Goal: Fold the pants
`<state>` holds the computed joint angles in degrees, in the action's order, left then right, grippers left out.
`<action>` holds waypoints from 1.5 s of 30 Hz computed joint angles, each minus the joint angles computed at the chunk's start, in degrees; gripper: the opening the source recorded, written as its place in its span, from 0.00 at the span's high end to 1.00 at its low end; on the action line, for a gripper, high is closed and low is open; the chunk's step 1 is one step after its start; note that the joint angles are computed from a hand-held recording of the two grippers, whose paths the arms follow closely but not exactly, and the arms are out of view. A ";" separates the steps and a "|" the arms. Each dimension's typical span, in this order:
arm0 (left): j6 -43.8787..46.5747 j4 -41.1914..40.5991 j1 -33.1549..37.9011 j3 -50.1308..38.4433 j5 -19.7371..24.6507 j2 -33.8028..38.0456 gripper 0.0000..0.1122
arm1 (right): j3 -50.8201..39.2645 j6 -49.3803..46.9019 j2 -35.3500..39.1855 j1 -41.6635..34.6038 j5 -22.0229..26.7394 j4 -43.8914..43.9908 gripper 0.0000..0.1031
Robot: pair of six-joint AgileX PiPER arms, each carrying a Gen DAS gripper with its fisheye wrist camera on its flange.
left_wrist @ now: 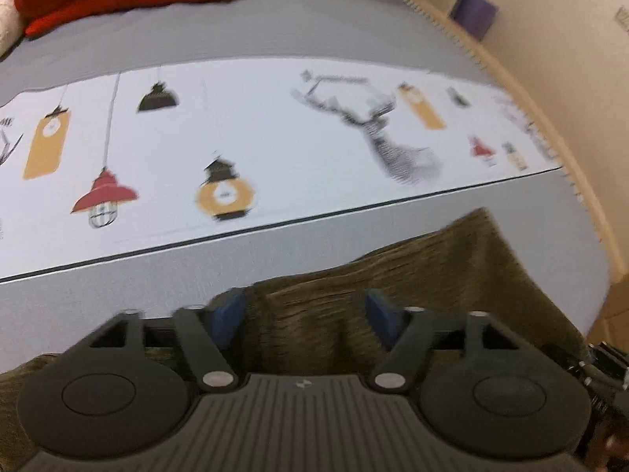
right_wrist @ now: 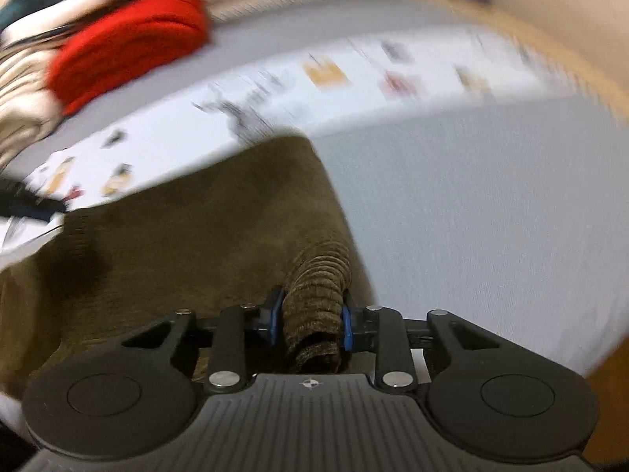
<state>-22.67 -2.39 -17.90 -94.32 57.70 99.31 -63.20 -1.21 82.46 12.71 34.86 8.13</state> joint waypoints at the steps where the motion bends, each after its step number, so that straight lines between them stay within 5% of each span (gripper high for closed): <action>1: 1.25 -1.80 -0.17 0.08 -0.58 -0.97 0.23 | 0.99 -2.34 -1.81 1.70 -2.30 -0.04 0.72; 8: 20.51 -30.47 2.52 5.66 -4.12 -6.26 0.22 | 5.52 -19.88 -8.74 18.38 -14.26 1.31 0.73; 15: 12.60 -17.46 -0.46 5.28 0.07 -5.36 0.26 | 4.94 -30.86 -6.27 28.63 -16.45 5.16 0.74; 19: 9.83 -12.64 0.64 6.37 1.40 -5.14 0.75 | 3.87 -29.42 -4.28 33.24 -15.85 -0.46 0.75; 24: 13.35 -12.44 4.37 9.23 2.49 -7.81 0.82 | -3.08 -32.71 -0.34 31.69 -8.68 4.95 0.70; 30: 16.64 -11.27 9.01 17.00 2.18 -15.72 0.82 | -16.45 -39.34 1.30 24.02 17.11 20.85 0.51; 34: 19.63 -11.01 16.23 22.13 3.39 -22.05 0.82 | -27.53 -38.95 5.22 19.42 27.67 24.04 0.38; 37: 23.65 -13.08 23.90 25.06 5.15 -25.83 0.82 | -34.97 -37.67 9.21 16.93 30.09 23.60 0.37; 45: 38.29 -15.76 47.30 29.39 11.43 -30.38 0.83 | -41.78 -17.56 21.65 16.08 25.83 20.16 0.34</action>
